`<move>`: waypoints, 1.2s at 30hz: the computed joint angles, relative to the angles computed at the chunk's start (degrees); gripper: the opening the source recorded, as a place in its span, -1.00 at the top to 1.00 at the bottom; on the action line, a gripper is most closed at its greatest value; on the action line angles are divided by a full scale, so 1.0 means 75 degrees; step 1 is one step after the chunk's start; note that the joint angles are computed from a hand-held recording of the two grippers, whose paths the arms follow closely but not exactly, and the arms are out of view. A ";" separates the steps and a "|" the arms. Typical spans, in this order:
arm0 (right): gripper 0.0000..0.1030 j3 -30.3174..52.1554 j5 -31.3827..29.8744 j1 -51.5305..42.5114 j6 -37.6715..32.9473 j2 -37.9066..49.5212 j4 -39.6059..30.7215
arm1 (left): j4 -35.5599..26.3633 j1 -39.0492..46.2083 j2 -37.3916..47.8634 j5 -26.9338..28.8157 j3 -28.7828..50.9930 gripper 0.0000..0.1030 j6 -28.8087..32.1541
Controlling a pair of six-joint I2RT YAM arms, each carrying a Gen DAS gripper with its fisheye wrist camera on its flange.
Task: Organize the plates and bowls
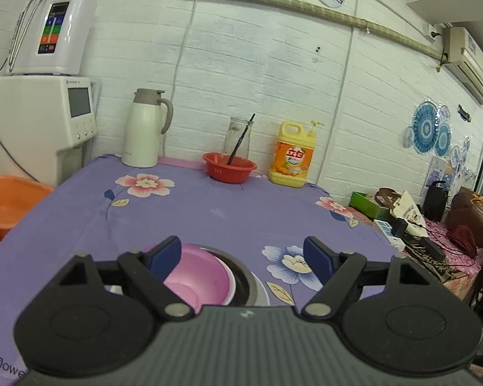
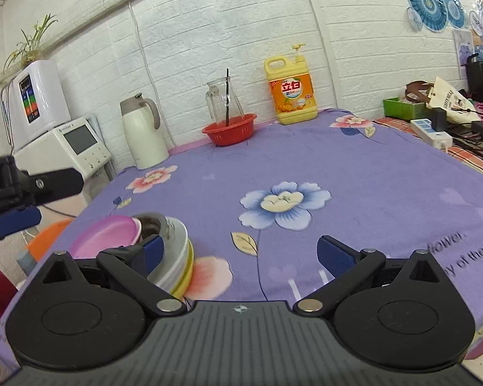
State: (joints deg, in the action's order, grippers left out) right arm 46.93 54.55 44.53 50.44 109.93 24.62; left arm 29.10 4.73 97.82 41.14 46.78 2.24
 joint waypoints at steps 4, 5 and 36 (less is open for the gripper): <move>-1.00 -0.0304 0.0354 0.0487 0.0332 -0.0117 -0.0107 | 0.0407 0.0221 -0.0604 0.0244 -0.0850 -0.55 0.0136; -1.00 -0.0359 0.0450 0.0626 0.0446 -0.0145 -0.0195 | 0.0512 0.0296 -0.0787 0.0316 -0.1093 -0.55 0.0205; -1.00 -0.0367 0.1362 0.2216 0.3552 0.0082 -0.2800 | 0.1155 0.0711 -0.2094 0.0327 -0.3168 -0.57 0.1102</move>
State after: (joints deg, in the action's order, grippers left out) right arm 44.18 64.76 61.15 77.07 110.54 3.62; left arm 37.77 10.06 82.11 43.59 23.02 10.51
